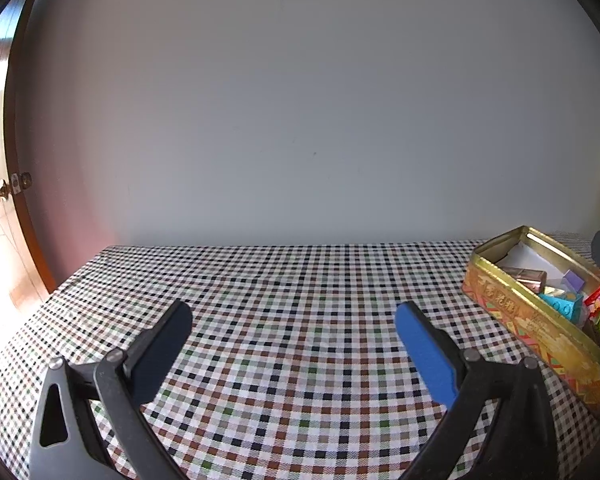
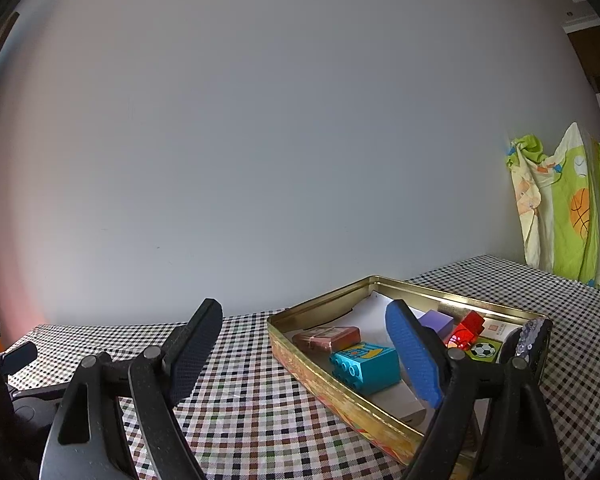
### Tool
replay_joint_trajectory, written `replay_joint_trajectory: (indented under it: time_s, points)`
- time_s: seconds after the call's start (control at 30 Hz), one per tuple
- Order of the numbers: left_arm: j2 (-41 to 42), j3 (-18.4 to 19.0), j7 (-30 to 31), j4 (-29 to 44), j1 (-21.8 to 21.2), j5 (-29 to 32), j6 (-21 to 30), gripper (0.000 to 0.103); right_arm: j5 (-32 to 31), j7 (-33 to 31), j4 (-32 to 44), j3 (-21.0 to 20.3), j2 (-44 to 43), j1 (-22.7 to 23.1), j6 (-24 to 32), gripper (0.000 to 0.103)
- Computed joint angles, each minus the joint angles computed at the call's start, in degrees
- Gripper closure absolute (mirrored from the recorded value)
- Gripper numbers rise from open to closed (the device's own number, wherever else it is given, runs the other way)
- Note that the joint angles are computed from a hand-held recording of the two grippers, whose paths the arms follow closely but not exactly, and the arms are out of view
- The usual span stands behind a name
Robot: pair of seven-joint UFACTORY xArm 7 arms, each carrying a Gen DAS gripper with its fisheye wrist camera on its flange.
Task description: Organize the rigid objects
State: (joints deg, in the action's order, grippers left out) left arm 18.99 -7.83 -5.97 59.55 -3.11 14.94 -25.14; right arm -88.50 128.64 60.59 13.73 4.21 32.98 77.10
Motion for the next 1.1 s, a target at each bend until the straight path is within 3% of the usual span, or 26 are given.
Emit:
replay_joint_trajectory:
  time_s: [0.4, 0.5, 0.57, 0.77, 0.9, 1.0, 1.1]
  points:
    - [-0.3, -0.4, -1.1, -0.5, 0.7, 1.5, -0.9, 0.000, 0.6, -0.1, -0.2, 0.2, -0.3, 0.1, 0.5, 0.017]
    - [-0.3, -5.6, -7.6, -0.6, 7.1, 11.6, -1.2, 0.000, 2.3, 0.1, 0.1, 0.7, 0.0, 0.8, 4.5, 0.017]
    - [-0.7, -7.0, -10.5, -1.1, 8.7, 17.0, -1.8, 0.000, 3.3, 0.2, 0.3, 0.9, 0.3, 1.5, 7.9, 0.017]
    - [-2.1, -6.0, -15.3, -3.0, 7.7, 27.6, -7.6, 0.000, 9.9, -1.4, 1.8, 0.5, 0.7, 1.6, 12.4, 0.017]
    - [-3.5, -4.9, -17.7, -3.6, 4.6, 29.6, -9.4, 0.000, 13.4, -1.2, 1.3, 0.5, -0.2, 1.7, 15.7, 0.017]
    - [-3.7, -4.3, -20.9, -2.7, 2.8, 32.3, -9.6, 0.000, 15.5, 2.7, -1.2, 1.1, -2.5, 1.8, 18.5, 0.017]
    - [-4.4, -3.0, -20.2, -3.4, 0.3, 31.2, -10.5, 0.000, 17.2, 5.6, -4.3, 1.8, -5.8, 0.8, 18.8, 0.015]
